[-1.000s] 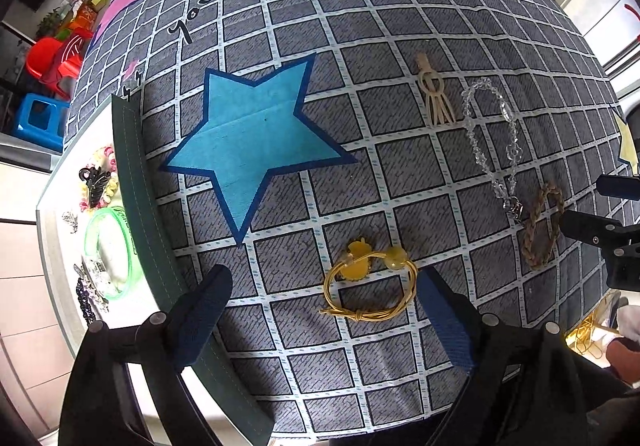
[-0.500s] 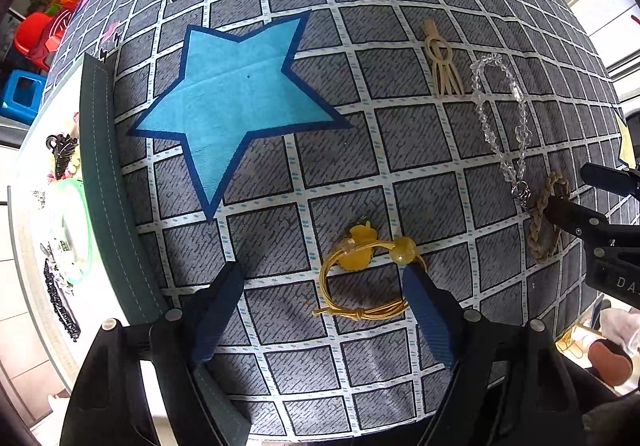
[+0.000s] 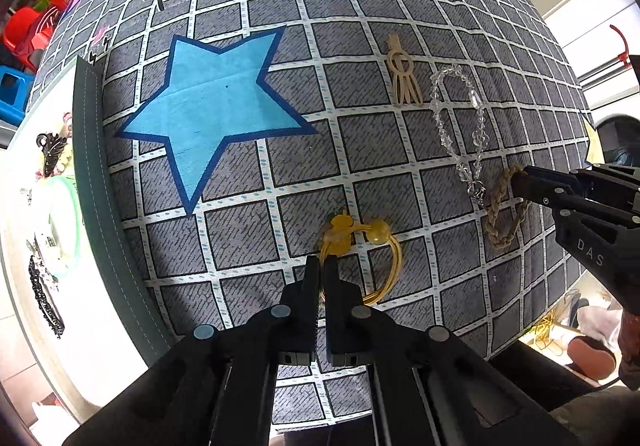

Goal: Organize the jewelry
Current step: 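Grasp the yellow hair tie with the left tool while the right tool grasps the braided bracelet, then carry the hair tie into the tray with the left tool while the right tool carries the braided bracelet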

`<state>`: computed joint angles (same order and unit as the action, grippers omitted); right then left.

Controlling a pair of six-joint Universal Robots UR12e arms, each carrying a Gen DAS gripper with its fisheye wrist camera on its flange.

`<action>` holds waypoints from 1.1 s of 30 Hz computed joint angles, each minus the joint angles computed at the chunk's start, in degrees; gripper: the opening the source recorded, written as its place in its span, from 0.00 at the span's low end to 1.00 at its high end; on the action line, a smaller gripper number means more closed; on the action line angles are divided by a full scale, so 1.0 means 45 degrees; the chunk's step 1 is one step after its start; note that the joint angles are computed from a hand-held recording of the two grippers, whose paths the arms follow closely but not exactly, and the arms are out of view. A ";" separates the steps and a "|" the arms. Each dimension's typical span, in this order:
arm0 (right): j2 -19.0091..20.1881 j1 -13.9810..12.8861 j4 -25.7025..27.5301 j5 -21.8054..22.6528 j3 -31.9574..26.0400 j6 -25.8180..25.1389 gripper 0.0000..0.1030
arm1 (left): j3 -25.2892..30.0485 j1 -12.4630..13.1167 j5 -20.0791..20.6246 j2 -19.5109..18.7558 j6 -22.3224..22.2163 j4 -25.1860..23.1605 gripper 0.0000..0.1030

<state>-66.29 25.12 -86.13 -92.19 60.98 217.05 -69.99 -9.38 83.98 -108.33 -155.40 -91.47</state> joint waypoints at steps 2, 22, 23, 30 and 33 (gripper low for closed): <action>-0.0113 -0.0010 -0.0136 -0.0092 0.0078 0.0437 0.08 | 0.0031 0.0198 -0.0255 0.0099 -0.0017 -0.0058 0.09; 0.0622 -0.0076 -0.1361 0.0309 -0.1699 0.0324 0.08 | 0.0581 0.1217 -0.1587 0.0795 -0.0863 0.0826 0.09; 0.0796 -0.0047 -0.1329 0.0307 -0.2025 0.0181 0.08 | 0.0565 0.1298 -0.1599 0.0841 -0.0950 0.0896 0.09; 0.1269 0.0085 -0.1529 0.0718 -0.3171 -0.1316 0.08 | 0.0253 0.1963 -0.1569 0.1254 -0.1685 0.1446 0.09; 0.1918 0.0192 -0.1191 0.1080 -0.4389 -0.1954 0.08 | 0.0022 0.2245 -0.1437 0.1398 -0.2205 0.1744 0.09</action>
<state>-57.66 25.98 -91.49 -87.33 41.23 208.26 -69.89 0.73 77.52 -102.03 -165.32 -83.62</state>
